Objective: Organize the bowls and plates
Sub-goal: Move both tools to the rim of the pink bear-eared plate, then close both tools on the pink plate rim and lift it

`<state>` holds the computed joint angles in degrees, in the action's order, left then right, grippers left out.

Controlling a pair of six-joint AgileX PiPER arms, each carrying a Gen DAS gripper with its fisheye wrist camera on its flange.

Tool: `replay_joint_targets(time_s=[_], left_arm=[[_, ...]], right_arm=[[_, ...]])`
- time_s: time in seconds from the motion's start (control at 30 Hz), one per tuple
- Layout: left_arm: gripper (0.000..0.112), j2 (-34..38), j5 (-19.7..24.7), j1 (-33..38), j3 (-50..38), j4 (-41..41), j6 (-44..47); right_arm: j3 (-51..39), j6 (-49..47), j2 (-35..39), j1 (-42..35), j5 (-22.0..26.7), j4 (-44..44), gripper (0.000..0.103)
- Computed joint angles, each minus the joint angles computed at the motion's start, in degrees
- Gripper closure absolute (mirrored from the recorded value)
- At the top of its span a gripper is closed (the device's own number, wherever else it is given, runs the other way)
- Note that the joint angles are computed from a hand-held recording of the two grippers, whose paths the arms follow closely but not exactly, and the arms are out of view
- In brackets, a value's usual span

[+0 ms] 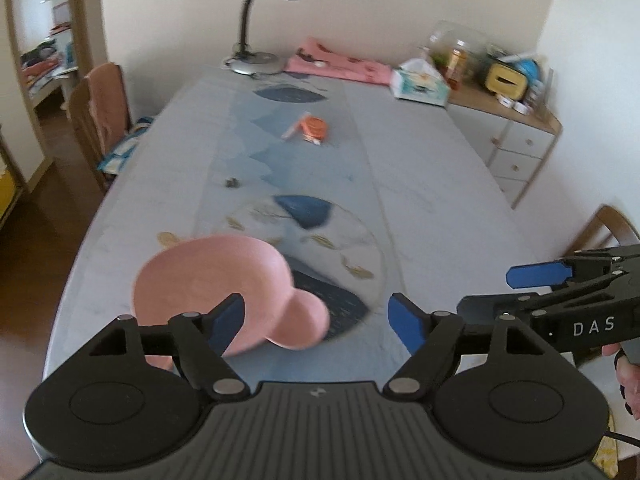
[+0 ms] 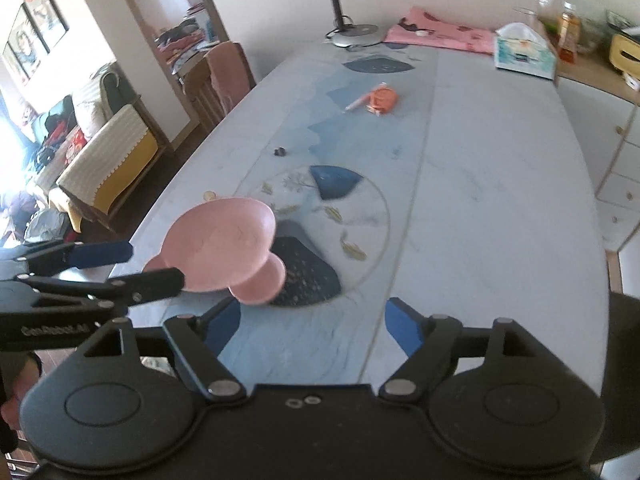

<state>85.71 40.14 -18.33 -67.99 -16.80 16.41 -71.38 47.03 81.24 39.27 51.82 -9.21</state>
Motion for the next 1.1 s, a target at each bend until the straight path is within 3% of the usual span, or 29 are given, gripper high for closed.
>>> replay_joint_targets(time_s=[0.1,0.17,0.3,0.73,1.1], left_arm=[[0.033,3.26,0.41,4.17,-2.90,-3.94,3.43],[0.033,6.82,4.06,7.58,-6.64,-8.28,7.20],[0.033,14.99,9.79,11.33,-15.50,-7.03,3.76],[0.033,33.09,7.18,14.24,-28.78,8.59,-8.51],[0.033,42.15,11.91,14.66,-36.55,11.51,-12.39]], right_arm=[[-3.13,-4.35,4.08,-2.14,-0.86,2.55,0.021],[-5.45,-7.26,7.17,-3.47,-1.31,4.16,0.019],[-10.17,-12.03,13.53,-5.05,-2.00,6.97,0.019],[-24.11,-20.89,31.83,-8.11,-1.13,14.53,0.020],[-31.99,-22.47,41.70,-9.69,1.58,18.73,0.033]])
